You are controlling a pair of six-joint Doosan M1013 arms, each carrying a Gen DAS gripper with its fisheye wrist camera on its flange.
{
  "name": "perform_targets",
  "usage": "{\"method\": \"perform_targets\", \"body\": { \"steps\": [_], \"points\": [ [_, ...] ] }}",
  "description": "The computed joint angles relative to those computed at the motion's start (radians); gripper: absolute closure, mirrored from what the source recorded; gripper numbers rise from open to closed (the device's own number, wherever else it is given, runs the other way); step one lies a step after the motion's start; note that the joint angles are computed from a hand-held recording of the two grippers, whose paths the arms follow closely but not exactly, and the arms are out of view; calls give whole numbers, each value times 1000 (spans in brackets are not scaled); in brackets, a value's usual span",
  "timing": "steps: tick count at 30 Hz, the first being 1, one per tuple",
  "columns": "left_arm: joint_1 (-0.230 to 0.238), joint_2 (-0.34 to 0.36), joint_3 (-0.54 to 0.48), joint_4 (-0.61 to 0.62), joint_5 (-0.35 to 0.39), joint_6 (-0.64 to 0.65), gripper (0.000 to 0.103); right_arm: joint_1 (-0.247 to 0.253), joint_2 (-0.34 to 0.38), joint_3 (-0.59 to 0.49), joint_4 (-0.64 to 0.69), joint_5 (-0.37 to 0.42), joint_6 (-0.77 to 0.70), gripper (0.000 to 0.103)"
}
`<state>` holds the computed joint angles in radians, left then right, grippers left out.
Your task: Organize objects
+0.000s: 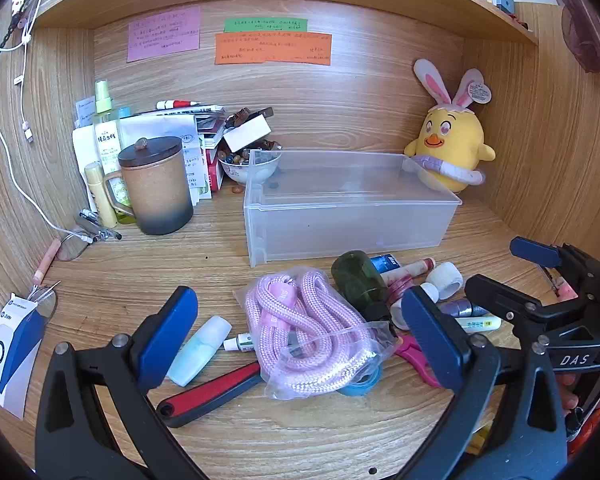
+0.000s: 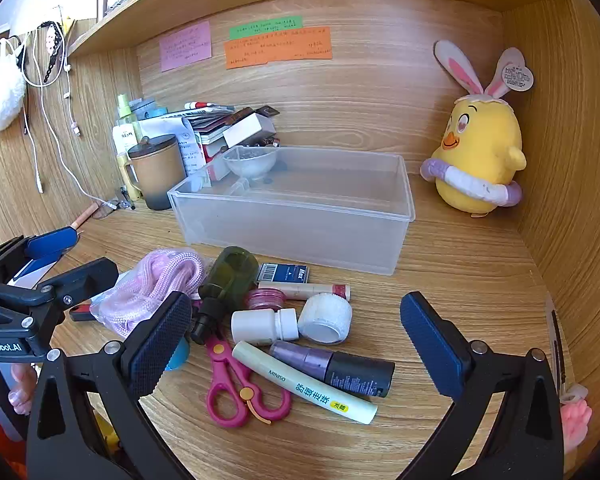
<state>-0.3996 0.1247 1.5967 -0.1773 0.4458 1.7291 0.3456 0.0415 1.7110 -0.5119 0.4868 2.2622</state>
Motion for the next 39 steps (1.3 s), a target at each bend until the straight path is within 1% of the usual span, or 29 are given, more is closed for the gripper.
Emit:
{"method": "perform_targets", "body": {
  "steps": [7, 13, 20, 39],
  "points": [
    [-1, -3, 2, -5, -2, -1, 0, 0, 0, -1, 0, 1, 0, 0],
    [1, -5, 2, -29, -2, 24, 0, -2, -1, -3, -1, 4, 10, 0],
    [1, -5, 5, -43, -4, 41, 0, -8, 0, -4, 33, 4, -9, 0],
    [4, -4, 7, -85, 0, 66, 0, -10, 3, -6, 70, 2, -32, 0]
  ]
}}
